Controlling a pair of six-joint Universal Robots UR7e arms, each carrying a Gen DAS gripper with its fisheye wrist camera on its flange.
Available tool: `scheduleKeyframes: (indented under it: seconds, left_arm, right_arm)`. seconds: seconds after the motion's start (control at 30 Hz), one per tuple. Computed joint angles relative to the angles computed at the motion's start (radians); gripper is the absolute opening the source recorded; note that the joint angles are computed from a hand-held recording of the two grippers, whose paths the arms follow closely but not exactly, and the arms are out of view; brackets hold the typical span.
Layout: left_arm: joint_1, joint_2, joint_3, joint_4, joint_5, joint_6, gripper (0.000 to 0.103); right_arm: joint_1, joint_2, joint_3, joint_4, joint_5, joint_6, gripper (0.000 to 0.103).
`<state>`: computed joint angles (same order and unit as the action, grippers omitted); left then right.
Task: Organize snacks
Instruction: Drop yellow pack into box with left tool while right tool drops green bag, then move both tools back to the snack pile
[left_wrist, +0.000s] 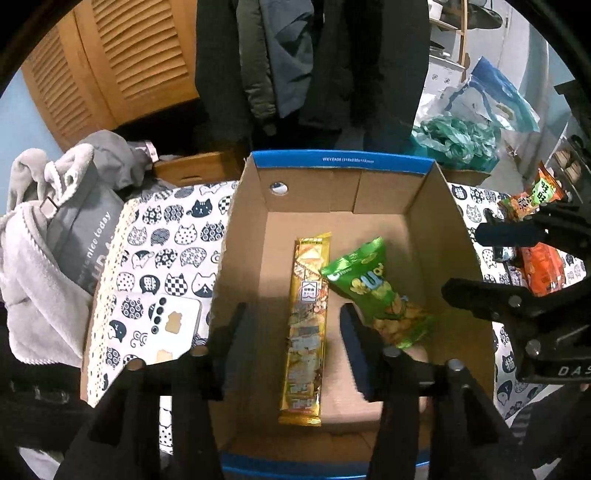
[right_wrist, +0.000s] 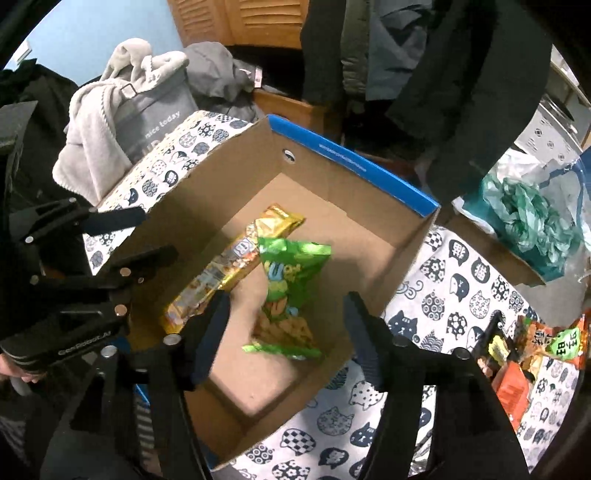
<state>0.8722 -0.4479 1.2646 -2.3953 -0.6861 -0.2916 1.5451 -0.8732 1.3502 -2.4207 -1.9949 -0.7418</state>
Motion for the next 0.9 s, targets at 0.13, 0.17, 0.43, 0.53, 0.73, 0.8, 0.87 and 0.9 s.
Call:
scheduleKeyframes:
  seconds: [0.13,0.17,0.43,0.53,0.73,0.8,0.87,0.9]
  left_arm:
    - [-0.009,0.008,-0.005,-0.015,-0.003,0.02,0.064]
    - [-0.011,0.011,-0.006,-0.02,-0.003,0.026,0.065]
    - [-0.036,0.053,-0.059,0.015,-0.024,0.046,0.072]
    - [-0.049,0.07,-0.078,0.01,-0.03,0.066,0.074]
    - [-0.071,0.113,-0.136,0.04,-0.073,0.085,0.074]
    - [-0.078,0.131,-0.159,0.052,-0.089,0.091,0.074]
    - [-0.085,0.152,-0.187,0.07,-0.099,0.095,0.074]
    - [-0.088,0.165,-0.205,0.082,-0.103,0.098,0.074]
  right_arm:
    - [-0.008,-0.014,0.008,-0.017,-0.012,0.008,0.069]
    - [-0.01,-0.018,0.011,-0.019,-0.014,0.01,0.07]
    - [-0.043,-0.077,0.053,-0.069,-0.048,0.019,0.074]
    - [-0.06,-0.103,0.064,-0.082,-0.058,0.025,0.076]
    - [-0.101,-0.153,0.086,-0.121,-0.085,0.038,0.078]
    - [-0.118,-0.169,0.09,-0.125,-0.089,0.044,0.078]
    - [-0.139,-0.186,0.09,-0.123,-0.094,0.059,0.078]
    - [-0.15,-0.195,0.091,-0.124,-0.097,0.066,0.078]
